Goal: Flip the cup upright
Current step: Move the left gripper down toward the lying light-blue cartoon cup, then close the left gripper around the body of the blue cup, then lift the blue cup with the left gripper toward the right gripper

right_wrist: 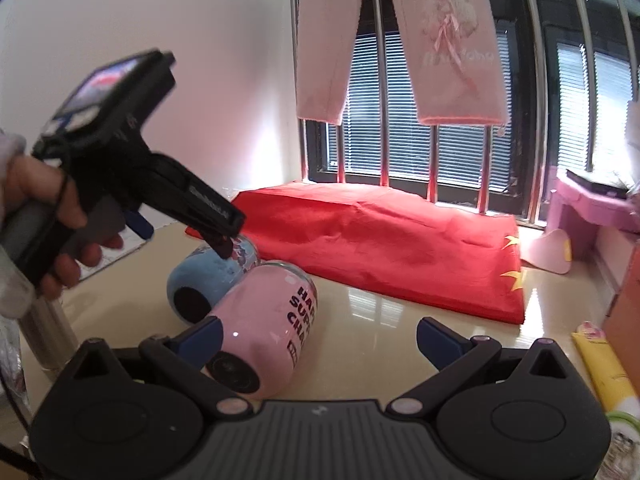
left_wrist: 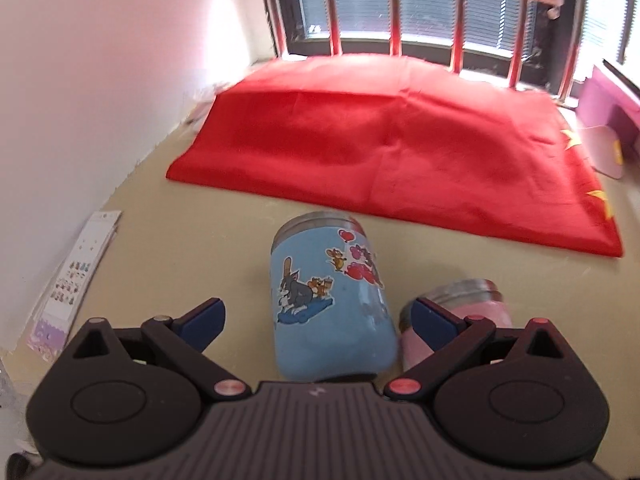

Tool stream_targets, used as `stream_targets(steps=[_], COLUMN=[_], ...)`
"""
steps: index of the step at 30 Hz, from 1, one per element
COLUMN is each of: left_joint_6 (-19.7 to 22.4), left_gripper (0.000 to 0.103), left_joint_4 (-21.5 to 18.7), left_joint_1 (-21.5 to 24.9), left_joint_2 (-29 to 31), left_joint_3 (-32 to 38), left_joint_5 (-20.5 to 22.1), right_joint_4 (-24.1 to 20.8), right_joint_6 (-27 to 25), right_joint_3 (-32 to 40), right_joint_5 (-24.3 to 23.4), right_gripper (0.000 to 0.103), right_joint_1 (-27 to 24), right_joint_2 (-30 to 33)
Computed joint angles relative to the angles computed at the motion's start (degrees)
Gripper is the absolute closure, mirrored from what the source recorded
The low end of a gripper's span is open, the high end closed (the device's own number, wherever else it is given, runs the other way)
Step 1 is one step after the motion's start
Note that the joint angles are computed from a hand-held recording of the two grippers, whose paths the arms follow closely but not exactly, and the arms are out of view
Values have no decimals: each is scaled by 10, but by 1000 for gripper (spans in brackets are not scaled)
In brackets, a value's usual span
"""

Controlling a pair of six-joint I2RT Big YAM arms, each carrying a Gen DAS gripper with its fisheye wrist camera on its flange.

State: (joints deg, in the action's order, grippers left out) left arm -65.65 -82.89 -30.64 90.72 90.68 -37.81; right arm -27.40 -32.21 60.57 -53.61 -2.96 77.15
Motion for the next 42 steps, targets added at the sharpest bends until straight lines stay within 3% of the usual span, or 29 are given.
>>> stream_targets(steps=[3,10,12,18,24,31,42], left_joint_6=[2,-12,-10,-12,0,46,163], left_gripper=[9,12,18,20,20,20,20], left_joint_4=[2,8,30,64,62,84,169], left_joint_1=[14,28,35,22,-9,-67,-176], left_joint_2=[14,35,34,7,-25,-79,-163], left_joint_3=[2,8,-1,-34,-46,-65,-152], left_joint_5=[14,39,55,60,32,-3,41], right_joint_4=[-45,-37,-27,-14,-9,-26,-114], right_joint_6=[-36,-5,7,19,21,15,-37], right_joint_3=[30,49,45,35,19,-14,-98], right_joint_5=[-23,-15,-12,-2,5,33,96], right_gripper=[0,0,0,0,0,0,0], right_joint_1=[6,13,11,9,3,-12,-51], right_joint_2=[29,52,50,36,2,-60,-192])
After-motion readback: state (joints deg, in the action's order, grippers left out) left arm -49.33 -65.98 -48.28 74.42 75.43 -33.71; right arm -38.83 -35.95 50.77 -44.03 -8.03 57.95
